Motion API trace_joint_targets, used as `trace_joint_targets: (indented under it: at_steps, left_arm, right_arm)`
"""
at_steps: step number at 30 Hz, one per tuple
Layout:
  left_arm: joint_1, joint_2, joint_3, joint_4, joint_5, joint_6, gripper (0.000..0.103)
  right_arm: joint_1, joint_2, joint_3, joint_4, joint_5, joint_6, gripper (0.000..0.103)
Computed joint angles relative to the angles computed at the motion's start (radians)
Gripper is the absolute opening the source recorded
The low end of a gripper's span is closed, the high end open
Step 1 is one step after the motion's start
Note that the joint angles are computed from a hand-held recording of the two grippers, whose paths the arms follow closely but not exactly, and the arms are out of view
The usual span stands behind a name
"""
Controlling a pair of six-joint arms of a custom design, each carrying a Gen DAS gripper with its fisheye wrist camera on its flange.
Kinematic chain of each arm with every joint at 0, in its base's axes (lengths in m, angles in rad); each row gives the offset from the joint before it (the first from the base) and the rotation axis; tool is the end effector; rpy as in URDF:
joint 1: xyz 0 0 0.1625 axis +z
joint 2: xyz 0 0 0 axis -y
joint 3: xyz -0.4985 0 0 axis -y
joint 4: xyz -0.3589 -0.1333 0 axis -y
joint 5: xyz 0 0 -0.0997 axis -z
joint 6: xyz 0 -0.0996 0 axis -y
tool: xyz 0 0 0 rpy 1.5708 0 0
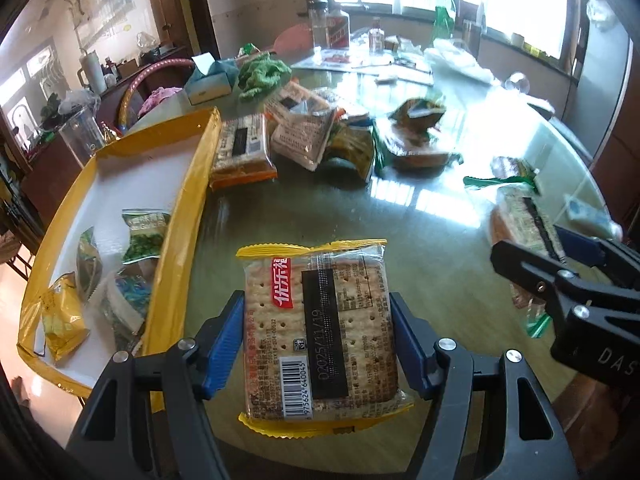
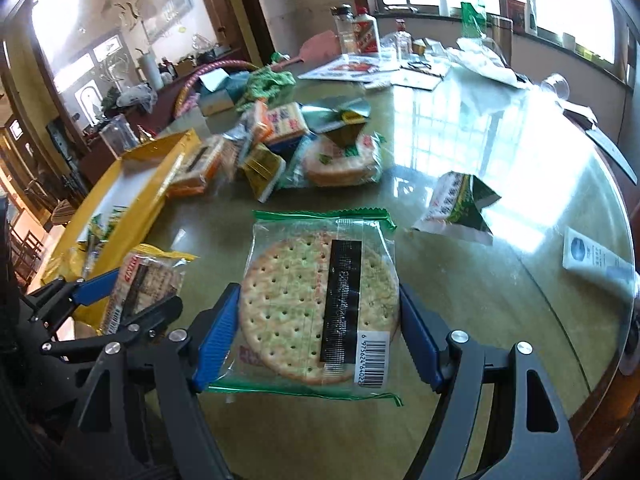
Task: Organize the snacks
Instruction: 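Carry both cracker packs over the tray and open both grippers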
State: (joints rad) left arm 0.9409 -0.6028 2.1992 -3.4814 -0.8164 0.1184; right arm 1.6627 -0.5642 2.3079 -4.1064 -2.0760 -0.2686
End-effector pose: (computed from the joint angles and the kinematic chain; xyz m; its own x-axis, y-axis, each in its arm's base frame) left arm -0.1427 -0.5379 0.0481 -0.6424 0.3472 -0.6833 0.6406 0.7326 -0.2300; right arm 0.1298 -0.4817 0.0852 -0.8535 0.0676 0.5167 -0.3018 0.7442 -0.5959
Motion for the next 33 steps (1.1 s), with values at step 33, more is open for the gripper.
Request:
trace_joint_targets:
  at_steps: [33]
  left_arm:
    - [0.24, -0.278, -0.212, 0.107, -0.082, 0.039, 0.069]
  right_arm:
    - [0.222, 0.07, -0.529, 0.636, 0.137, 0.038, 0.076]
